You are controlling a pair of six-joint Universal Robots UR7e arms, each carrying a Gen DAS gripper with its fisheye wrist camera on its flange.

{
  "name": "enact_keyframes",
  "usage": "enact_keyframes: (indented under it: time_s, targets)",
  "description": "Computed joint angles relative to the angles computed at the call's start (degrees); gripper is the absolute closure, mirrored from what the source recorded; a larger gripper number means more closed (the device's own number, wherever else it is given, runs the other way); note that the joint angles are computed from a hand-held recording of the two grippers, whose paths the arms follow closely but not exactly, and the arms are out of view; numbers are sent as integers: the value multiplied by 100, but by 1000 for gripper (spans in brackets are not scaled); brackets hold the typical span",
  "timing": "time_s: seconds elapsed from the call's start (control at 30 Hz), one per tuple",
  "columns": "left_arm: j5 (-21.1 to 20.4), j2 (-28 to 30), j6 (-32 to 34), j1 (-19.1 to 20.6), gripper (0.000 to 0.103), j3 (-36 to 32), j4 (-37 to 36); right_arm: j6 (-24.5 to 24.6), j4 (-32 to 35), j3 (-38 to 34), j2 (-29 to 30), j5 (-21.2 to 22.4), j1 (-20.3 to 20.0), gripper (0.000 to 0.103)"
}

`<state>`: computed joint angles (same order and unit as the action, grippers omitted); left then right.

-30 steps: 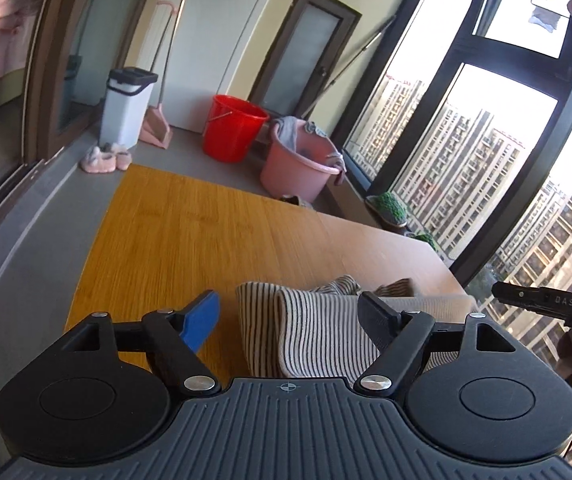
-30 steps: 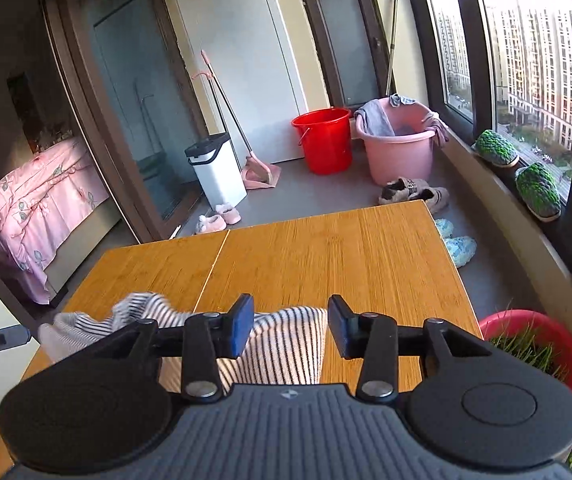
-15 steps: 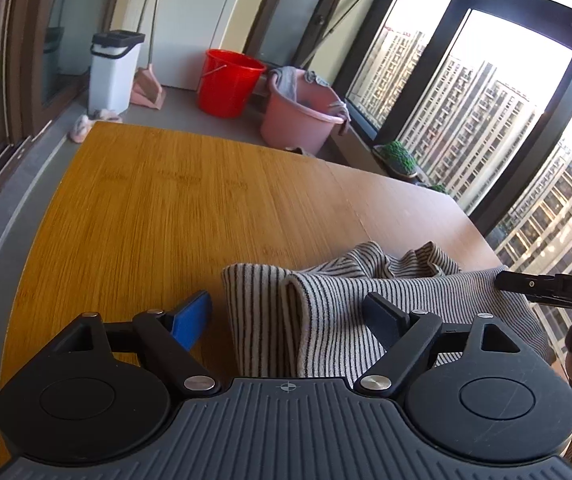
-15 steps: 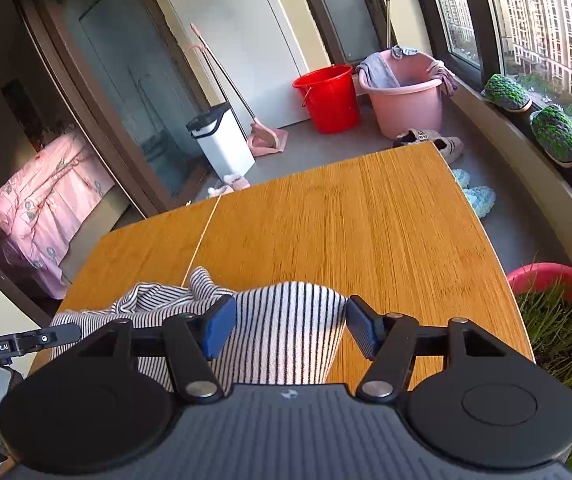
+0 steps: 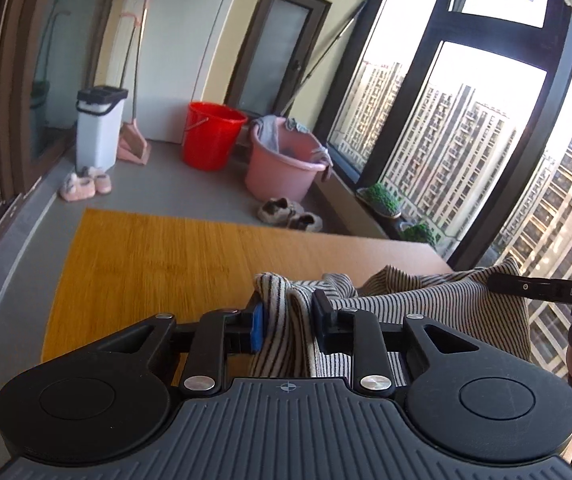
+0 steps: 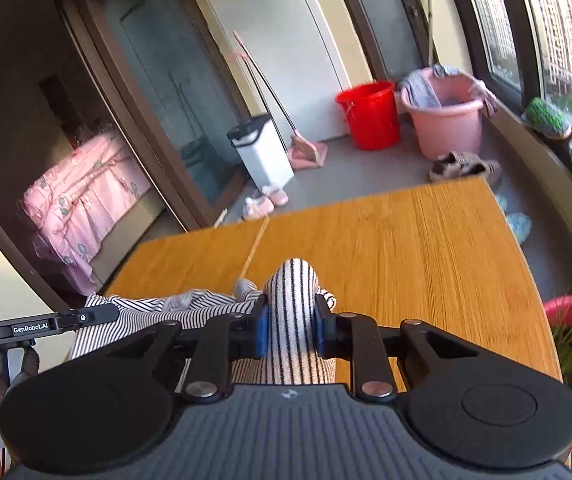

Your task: Fold clothes

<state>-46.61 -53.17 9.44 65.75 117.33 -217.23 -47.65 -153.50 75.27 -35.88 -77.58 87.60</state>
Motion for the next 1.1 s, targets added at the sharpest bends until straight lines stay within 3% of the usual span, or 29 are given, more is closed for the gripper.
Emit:
enact_keyframes:
  time_s: [0.1, 0.2, 0.37, 0.47, 0.67, 0.7, 0.73, 0.87, 0.97, 1.1]
  targets:
    - [167, -87, 509, -358, 76, 389, -796, -447, -169, 361, -332, 671, -41, 83]
    - [259, -249, 191, -682, 76, 1100, -1010, -841, -128, 971, -829, 1021, -220, 83]
    - [768, -198, -657, -1205, 75, 2060, -624, -1340, -70, 2174, -1682, 942, -699, 83]
    - [1009, -222, -905, -1493, 69, 2419, -358, -1626, -245, 2674, -2002, 824, -878, 83]
    - [1222, -608, -1023, -1911, 43, 2757, -79, -1982, -803, 3179, -2311, 22, -901, 78]
    - [1275, -658, -1043, -1959, 32, 2794, -69, -2038, -804, 3227, -2369, -59, -912, 77]
    - [1331, -706, -1066, -2006, 23, 2830, -59, -2053, -764, 3246, -2432, -80, -930, 74]
    - [1282, -917, -1469, -2036, 16, 2872, 153, -1953, -676, 3319, -2689, 174, -1036, 60]
    - [938, -1021, -1843, -1814, 12, 2766, 406, -1600, -424, 3227, -2819, 646, -1108, 47]
    - [765, -993, -2675, -1462, 10, 2518, 961, -949, -57, 2907, -2725, 1129, -1091, 46]
